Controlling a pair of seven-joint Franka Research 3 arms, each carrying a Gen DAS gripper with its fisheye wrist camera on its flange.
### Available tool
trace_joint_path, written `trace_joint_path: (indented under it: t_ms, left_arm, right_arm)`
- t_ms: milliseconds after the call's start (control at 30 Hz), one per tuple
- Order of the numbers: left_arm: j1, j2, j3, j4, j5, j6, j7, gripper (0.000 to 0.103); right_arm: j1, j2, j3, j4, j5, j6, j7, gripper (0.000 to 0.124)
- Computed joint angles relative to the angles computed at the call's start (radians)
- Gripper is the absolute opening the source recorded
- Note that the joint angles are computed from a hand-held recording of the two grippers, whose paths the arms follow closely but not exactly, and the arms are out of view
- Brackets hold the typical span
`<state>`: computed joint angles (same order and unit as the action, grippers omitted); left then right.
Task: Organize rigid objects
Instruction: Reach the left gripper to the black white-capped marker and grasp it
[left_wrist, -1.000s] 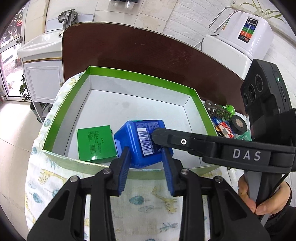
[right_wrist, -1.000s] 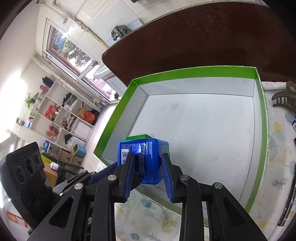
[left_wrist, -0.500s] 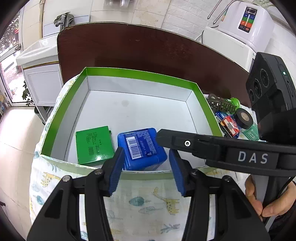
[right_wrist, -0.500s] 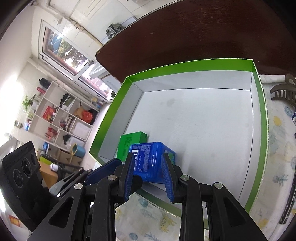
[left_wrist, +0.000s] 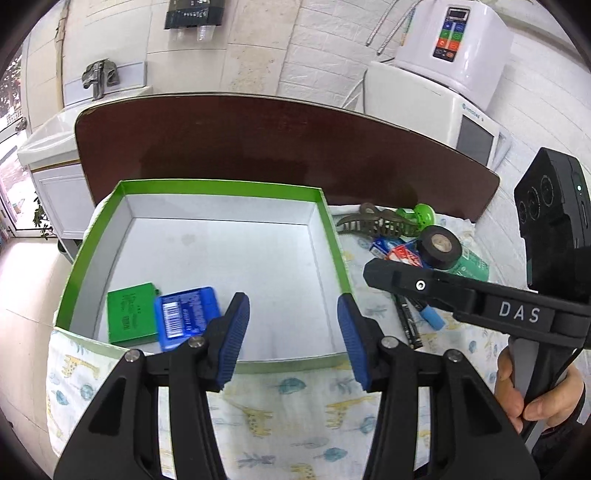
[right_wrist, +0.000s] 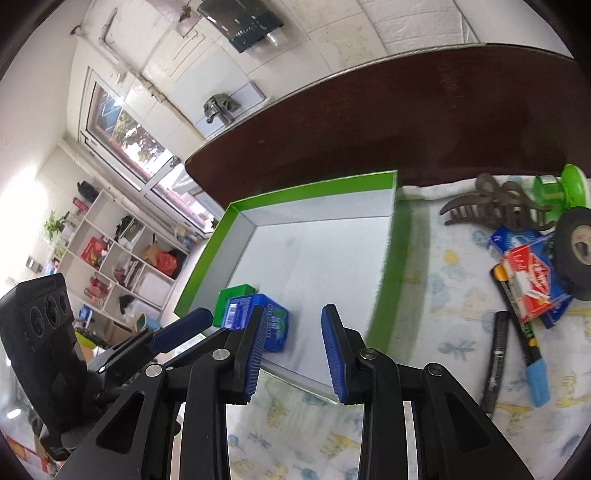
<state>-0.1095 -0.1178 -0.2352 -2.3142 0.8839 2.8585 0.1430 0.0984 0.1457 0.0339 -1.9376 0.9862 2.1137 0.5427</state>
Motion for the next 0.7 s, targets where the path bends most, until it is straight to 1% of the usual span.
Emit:
trace_joint_path:
  t_ms: [133,233,300,400,433,500,567,633,700]
  left_arm:
    - [-0.042,0.078,-0.019,0.089,-0.006,-0.023,0.039,0.048]
    - [-0.085,0.147,-0.014,0.156,-0.031,-0.029,0.074,0.048]
    - [-0.115,0.2,-0.007,0.2,-0.06,-0.027,0.099,0.048]
    - [-0.164,0.288,0.001,0.274,-0.11,-0.054,0.154,0.048]
    - [-0.177,0.316,0.002,0.294,-0.139,-0.063,0.181,0.048]
    - [-0.194,0.363,0.003,0.32,-0.203,-0.057,0.225,0.048]
    - [-0.208,0.408,0.003,0.348,-0.271,-0.06,0.266,0.048]
    - [-0.232,0.436,0.016,0.367,-0.303,-0.077,0.282,0.046]
    - [-0.254,0.449,0.031,0.377,-0.316,-0.094,0.286,0.046]
  right_arm:
    - [-0.042,-0.016,-0.033,0.0,0.023,0.032,-0.047,0.033]
    - [-0.076,-0.01,-0.054,0.014,0.028,0.063,-0.072,0.033]
    - [-0.094,-0.005,-0.063,0.018,0.016,0.102,-0.101,0.033]
    - [-0.11,0.005,-0.069,0.01,-0.03,0.184,-0.169,0.033]
    - [-0.116,0.015,-0.07,0.014,-0.049,0.198,-0.183,0.033]
    - [-0.127,0.038,-0.071,0.023,-0.087,0.203,-0.191,0.033]
    - [-0.142,0.067,-0.072,0.035,-0.121,0.182,-0.183,0.033]
    - [-0.162,0.098,-0.067,0.055,-0.13,0.147,-0.18,0.033]
    - [-0.177,0.111,-0.058,0.054,-0.125,0.144,-0.214,0.033]
